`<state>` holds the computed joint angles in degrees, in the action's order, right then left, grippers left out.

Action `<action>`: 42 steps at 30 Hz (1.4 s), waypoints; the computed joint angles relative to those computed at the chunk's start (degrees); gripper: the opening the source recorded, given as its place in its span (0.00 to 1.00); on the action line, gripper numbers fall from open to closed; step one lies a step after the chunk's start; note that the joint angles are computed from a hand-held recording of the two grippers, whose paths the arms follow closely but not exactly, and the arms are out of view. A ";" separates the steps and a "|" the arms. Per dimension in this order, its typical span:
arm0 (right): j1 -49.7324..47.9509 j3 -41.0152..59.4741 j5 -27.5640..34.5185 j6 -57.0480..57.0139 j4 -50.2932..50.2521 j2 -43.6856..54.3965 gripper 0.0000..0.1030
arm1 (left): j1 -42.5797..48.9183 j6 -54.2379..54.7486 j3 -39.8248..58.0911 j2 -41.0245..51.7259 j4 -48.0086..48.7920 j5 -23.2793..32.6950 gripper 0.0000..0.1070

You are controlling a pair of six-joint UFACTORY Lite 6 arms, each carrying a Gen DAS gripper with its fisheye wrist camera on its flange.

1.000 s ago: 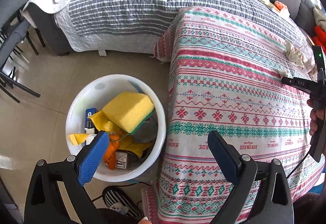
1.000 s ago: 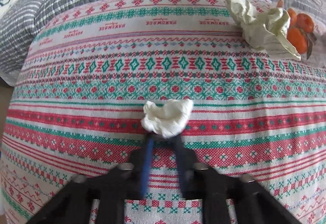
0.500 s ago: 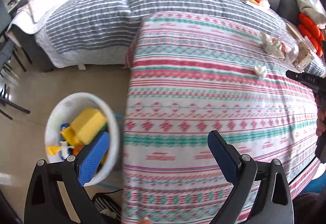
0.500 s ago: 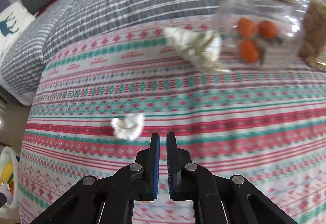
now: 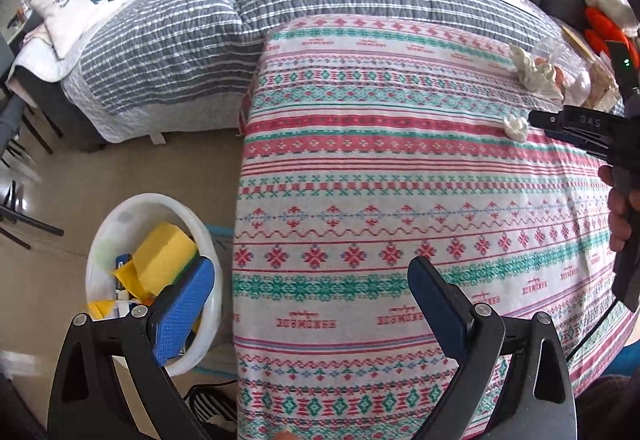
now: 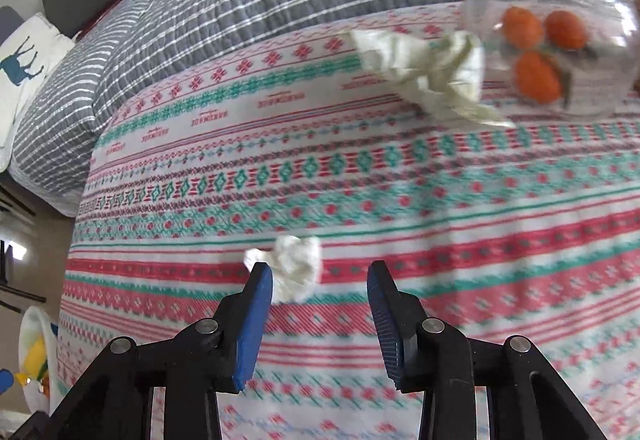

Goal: Collect trash
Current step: 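Grasp the white tissue with right while left grasps the crumpled silver paper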

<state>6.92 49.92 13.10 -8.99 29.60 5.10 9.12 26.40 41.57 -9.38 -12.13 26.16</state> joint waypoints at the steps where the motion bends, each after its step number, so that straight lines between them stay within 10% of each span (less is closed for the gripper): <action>1: 0.81 1.31 -0.49 1.61 -1.02 1.87 0.43 | 0.46 0.51 0.29 0.38 -0.30 0.00 0.92; 9: 2.19 3.71 -0.34 -3.34 4.13 7.54 0.13 | 0.31 1.29 1.08 -0.20 -2.17 1.28 0.92; 19: -19.19 -8.11 9.24 -16.10 8.77 -13.40 0.12 | -17.76 -20.39 8.90 4.82 7.81 1.06 0.92; 26: -40.43 -9.20 18.44 -34.81 17.42 -13.83 0.13 | -32.72 -37.43 26.43 22.31 10.23 -2.48 0.92; 34: -54.59 -5.04 25.92 -46.08 20.66 -9.28 0.13 | -39.36 -30.66 47.11 42.29 -8.09 -6.63 0.73; 42: -57.55 -3.61 28.30 -48.82 21.47 -7.42 0.13 | -44.92 -45.92 70.46 58.95 5.82 -4.53 0.71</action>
<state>-50.63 46.31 41.41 -57.81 51.07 -2.32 -35.80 -19.52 112.03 49.57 -6.30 21.63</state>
